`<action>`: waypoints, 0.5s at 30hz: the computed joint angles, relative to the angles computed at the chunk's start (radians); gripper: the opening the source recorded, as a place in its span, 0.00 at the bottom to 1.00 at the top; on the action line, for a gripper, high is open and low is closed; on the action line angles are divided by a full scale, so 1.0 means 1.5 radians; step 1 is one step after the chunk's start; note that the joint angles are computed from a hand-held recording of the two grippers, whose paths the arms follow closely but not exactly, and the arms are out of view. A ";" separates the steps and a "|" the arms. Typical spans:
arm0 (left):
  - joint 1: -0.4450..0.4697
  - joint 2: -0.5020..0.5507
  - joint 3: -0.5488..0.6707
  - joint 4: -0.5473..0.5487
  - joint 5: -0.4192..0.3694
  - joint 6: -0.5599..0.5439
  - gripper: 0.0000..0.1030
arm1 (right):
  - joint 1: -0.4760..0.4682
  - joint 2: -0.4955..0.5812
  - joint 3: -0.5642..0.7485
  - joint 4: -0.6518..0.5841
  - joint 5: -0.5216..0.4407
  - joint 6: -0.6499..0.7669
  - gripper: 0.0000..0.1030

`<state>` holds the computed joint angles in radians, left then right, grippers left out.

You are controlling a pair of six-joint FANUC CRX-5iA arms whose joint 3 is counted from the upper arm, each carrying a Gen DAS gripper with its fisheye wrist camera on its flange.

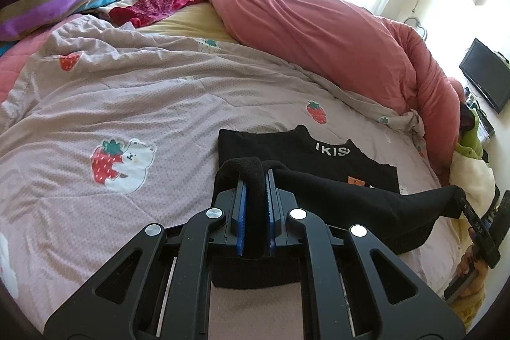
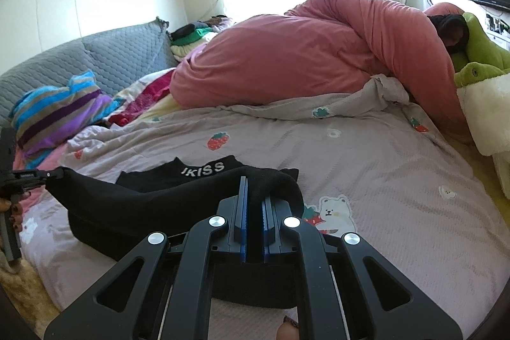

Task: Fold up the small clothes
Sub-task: 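Lift the hem with both grippers and fold it over toward the collar, then lower the hem onto the shirt and open both grippers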

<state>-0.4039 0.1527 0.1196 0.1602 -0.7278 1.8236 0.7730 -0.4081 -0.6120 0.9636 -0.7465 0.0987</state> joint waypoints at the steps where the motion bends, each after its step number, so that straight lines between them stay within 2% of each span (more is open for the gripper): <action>1: 0.000 0.005 0.004 -0.002 0.000 0.001 0.04 | 0.000 0.004 0.002 0.000 -0.002 0.001 0.06; 15: 0.019 0.050 0.002 0.042 0.009 -0.024 0.05 | -0.028 0.070 0.035 -0.064 0.002 0.036 0.06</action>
